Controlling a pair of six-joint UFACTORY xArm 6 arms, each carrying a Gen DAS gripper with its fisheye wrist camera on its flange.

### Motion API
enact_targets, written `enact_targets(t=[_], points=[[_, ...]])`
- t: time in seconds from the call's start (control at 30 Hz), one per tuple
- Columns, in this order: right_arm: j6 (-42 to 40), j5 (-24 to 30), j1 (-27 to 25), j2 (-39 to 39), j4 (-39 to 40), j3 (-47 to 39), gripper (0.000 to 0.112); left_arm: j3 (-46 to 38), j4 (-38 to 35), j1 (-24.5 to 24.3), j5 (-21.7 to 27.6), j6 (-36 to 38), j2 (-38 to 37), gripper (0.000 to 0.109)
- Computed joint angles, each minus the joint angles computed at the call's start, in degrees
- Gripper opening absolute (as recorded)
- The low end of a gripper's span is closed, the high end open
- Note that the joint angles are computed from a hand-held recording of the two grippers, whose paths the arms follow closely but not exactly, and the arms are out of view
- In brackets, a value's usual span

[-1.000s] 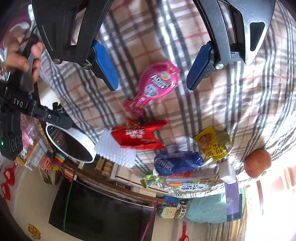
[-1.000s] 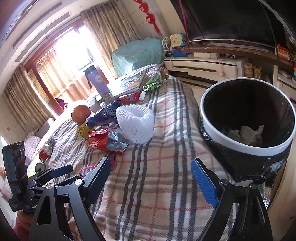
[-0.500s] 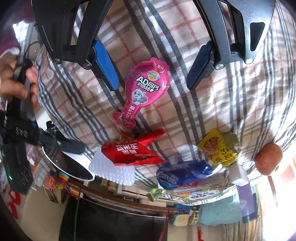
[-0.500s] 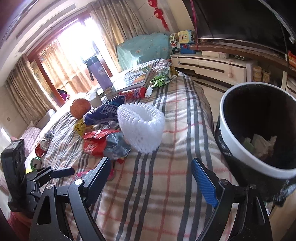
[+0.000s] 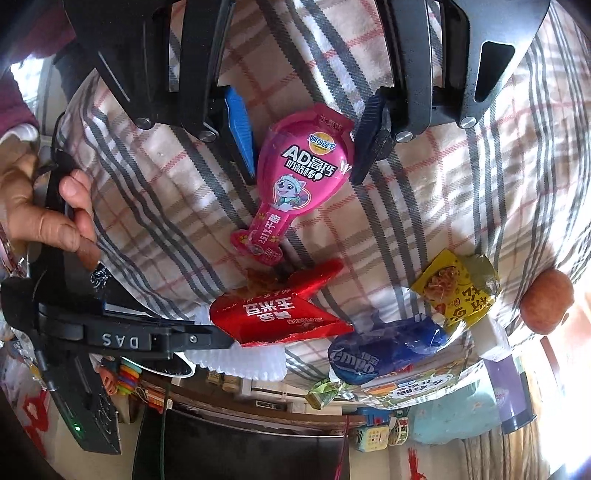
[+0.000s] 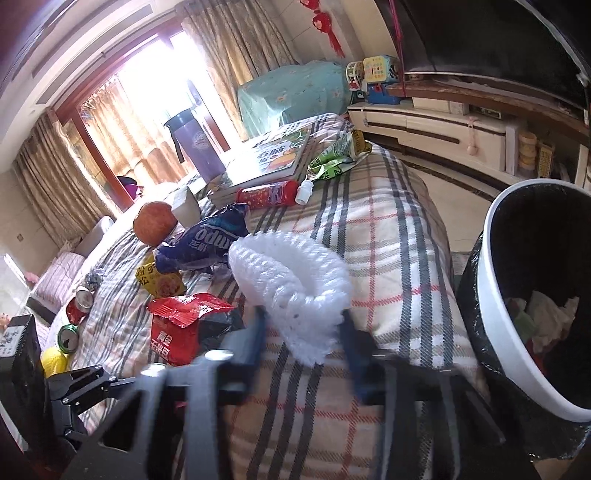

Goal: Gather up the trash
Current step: 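Grasp the pink AD drink pouch with the left gripper while the right grasps the white mesh sleeve, then carry the pink pouch and white mesh sleeve over the bin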

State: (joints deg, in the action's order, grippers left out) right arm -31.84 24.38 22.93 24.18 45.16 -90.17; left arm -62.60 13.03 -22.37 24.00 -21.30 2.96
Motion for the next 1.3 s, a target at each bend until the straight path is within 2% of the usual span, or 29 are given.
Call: enact_targets(t=[0.1,0.37,0.73,1.3], points=[[-1.1,-1.7,0.1,-1.8,0.3,2.4,0.022,-0.4,2.4,-0.4,0.5,-2.7,0.1,0.049],[-4.4,-5.5,-1.5,-8.9,4.4,10.7,0.021,-1.8,-1.0,-2.4,-1.1,-2.0,1.0,0.048],[-5.0,-8.9,-4.4,-16.6,6.7,19.3,0.021,-10.0,-2.6,-5.9,-0.3,-1.4,6.5,0.048],[-6.9,-11.8,-7.2,-21.4,10.3,24.5,0.021,-22.3,-1.7,-8.4,3.2,-2.2,14.0,0.048]])
